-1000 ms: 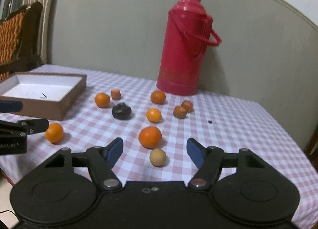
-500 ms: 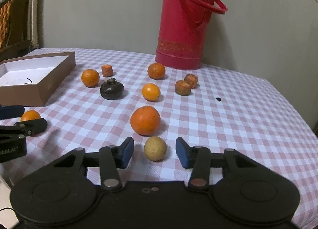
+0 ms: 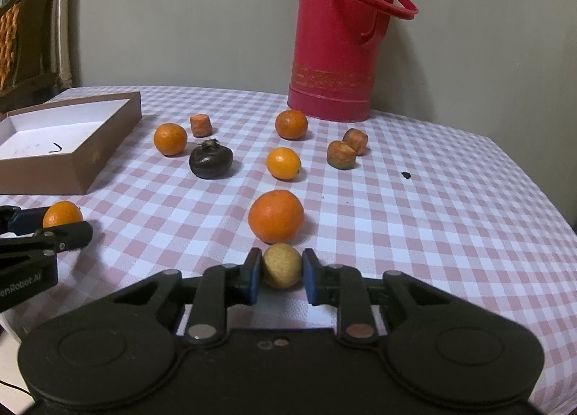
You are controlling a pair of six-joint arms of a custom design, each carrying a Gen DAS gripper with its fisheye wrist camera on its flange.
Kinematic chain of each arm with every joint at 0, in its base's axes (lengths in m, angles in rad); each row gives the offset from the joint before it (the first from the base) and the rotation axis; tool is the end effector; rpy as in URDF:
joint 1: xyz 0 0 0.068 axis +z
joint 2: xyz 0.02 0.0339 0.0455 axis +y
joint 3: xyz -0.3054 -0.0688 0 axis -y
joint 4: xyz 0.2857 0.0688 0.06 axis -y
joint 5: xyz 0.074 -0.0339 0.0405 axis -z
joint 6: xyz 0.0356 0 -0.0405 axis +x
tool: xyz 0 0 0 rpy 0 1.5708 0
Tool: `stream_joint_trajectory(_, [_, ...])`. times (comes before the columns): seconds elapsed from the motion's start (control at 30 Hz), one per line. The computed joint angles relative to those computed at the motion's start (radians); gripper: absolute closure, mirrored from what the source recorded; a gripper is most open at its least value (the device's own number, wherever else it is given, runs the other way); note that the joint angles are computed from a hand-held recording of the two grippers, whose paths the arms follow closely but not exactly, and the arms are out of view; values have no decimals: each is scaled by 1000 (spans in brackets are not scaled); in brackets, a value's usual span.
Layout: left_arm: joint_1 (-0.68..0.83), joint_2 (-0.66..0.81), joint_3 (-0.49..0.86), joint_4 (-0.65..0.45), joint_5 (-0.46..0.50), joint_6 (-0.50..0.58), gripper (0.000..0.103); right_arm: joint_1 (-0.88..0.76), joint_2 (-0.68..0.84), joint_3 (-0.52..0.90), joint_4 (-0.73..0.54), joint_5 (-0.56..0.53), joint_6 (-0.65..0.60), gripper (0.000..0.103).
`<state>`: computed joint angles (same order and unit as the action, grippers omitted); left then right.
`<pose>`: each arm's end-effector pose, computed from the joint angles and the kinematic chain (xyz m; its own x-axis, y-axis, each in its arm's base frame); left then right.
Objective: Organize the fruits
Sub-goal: 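Grasp the mandarin with the left tool while the right tool grasps the tan fruit, then carry both fruits over the tray and open both tools to drop them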
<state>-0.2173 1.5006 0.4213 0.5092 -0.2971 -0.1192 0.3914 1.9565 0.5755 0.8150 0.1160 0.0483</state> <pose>0.2730 -0.0496 0.1363 -0.5192 -0.0018 -0.8547 -0.0969 0.9937 0.0568 0.3159 0.1259 0.0686 -0.5091 -0.1582 -0.8461 -0.2643 0.9642 -0.0212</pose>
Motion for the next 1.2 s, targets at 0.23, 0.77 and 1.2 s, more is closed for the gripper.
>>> stream_joint_trajectory(0.23, [21,-87,-45,6,9,14,70,35,-44,-44,57,21,-9,88])
stream_joint_trajectory(0.77, [320,-532,-157,-150,138,129,70,266,-200,-87,155,20,-45,88])
stream_joint_trajectory(1.2, [733,-391,-58,-82,345,187,70,376,-113,162,51,-9,-90,88])
